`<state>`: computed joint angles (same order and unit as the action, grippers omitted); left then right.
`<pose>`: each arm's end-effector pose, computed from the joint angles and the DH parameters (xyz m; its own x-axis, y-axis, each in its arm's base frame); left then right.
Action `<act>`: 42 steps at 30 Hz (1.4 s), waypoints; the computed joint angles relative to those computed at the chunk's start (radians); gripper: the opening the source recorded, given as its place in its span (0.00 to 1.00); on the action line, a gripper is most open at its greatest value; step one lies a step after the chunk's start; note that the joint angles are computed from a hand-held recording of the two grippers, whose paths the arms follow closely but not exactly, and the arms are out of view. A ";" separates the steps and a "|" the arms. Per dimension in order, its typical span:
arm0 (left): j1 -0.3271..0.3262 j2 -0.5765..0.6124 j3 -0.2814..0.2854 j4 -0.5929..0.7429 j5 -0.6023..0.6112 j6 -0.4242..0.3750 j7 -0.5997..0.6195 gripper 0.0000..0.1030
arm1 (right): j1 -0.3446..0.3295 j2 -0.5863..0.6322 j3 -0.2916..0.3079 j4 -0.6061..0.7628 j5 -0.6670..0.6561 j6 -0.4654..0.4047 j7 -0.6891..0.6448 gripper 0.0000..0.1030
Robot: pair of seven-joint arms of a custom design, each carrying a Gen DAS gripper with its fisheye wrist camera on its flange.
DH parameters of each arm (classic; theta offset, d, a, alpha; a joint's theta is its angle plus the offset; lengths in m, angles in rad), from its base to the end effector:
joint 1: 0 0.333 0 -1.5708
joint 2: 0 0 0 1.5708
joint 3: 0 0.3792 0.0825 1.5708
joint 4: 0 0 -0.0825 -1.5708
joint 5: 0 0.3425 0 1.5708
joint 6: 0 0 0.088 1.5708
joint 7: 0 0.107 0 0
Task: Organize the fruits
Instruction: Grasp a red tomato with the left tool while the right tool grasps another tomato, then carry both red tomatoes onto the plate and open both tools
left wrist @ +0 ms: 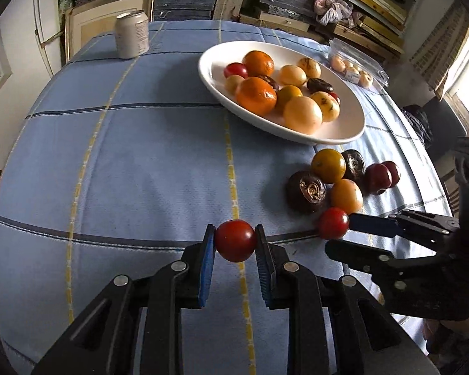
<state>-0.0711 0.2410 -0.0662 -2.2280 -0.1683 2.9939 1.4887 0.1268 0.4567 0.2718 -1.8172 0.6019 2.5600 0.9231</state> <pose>0.5740 -0.0648 0.4160 0.0683 -0.9848 0.1598 -0.8671 -0.1378 -0.4787 0.6284 0.2266 0.4069 0.5471 -0.7612 -0.3483 -0.8168 -0.3945 -0.4209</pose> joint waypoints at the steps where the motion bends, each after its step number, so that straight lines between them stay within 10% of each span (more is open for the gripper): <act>1: 0.006 -0.001 -0.005 -0.001 -0.008 0.001 0.005 0.24 | 0.005 0.003 -0.002 0.004 -0.007 0.001 0.003 0.49; 27: -0.001 0.032 -0.037 0.060 -0.045 -0.027 0.045 0.24 | -0.047 -0.029 0.040 -0.045 -0.050 0.052 -0.067 0.31; 42: -0.073 0.227 0.057 0.537 0.082 -0.166 -0.096 0.24 | -0.092 0.007 0.014 0.175 -0.022 0.192 -0.133 0.31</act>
<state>-0.1442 0.4681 -0.0090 -1.6905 -0.0864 2.8283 1.3923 0.0348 0.4642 0.2854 -1.6423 0.5794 2.7516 0.7903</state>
